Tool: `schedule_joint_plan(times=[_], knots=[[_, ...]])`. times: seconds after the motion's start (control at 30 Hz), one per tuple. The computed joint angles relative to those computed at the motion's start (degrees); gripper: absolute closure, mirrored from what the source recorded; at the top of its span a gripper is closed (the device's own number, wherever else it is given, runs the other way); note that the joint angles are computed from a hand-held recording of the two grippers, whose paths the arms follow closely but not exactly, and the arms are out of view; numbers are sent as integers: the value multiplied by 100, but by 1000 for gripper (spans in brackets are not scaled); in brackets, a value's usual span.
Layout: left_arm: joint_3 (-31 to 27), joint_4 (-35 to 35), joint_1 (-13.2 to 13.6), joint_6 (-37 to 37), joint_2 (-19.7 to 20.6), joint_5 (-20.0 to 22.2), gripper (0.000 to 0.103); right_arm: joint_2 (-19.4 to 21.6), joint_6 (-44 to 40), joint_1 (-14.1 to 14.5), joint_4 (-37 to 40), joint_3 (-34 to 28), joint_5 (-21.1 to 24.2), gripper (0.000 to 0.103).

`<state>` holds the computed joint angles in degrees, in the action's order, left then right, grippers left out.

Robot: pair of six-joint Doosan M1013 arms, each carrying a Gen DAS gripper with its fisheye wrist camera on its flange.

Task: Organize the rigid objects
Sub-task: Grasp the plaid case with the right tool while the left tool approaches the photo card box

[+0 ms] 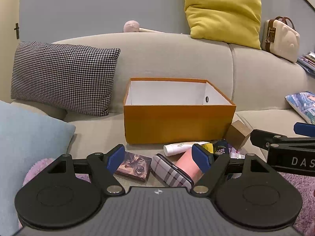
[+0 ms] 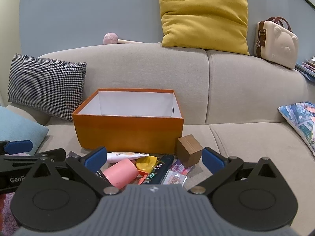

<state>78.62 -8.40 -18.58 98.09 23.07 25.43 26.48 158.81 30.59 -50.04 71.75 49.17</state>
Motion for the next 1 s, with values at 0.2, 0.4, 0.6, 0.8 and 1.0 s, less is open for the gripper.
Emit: schedule_joint_plan(times=[0.2,0.4,0.6,0.8,1.0], knots=[[-142,-571,69,585,104,367,13,21,-221,-61,357,-19,-90,1],[-443,-1043,211,897,373,1015,26,119,-931,-271,1432,-96,-392,11],[-799,-1342,341,873,649,1676,44,360,-2162,-443,2797,-377,-462,38],[-1190,-1355,420,762,924,2238,62,694,-3642,-574,4137,-801,-356,58],[-1727,-1059,477,464,1250,2873,68,1112,-4725,-677,4985,-1388,-13,70]])
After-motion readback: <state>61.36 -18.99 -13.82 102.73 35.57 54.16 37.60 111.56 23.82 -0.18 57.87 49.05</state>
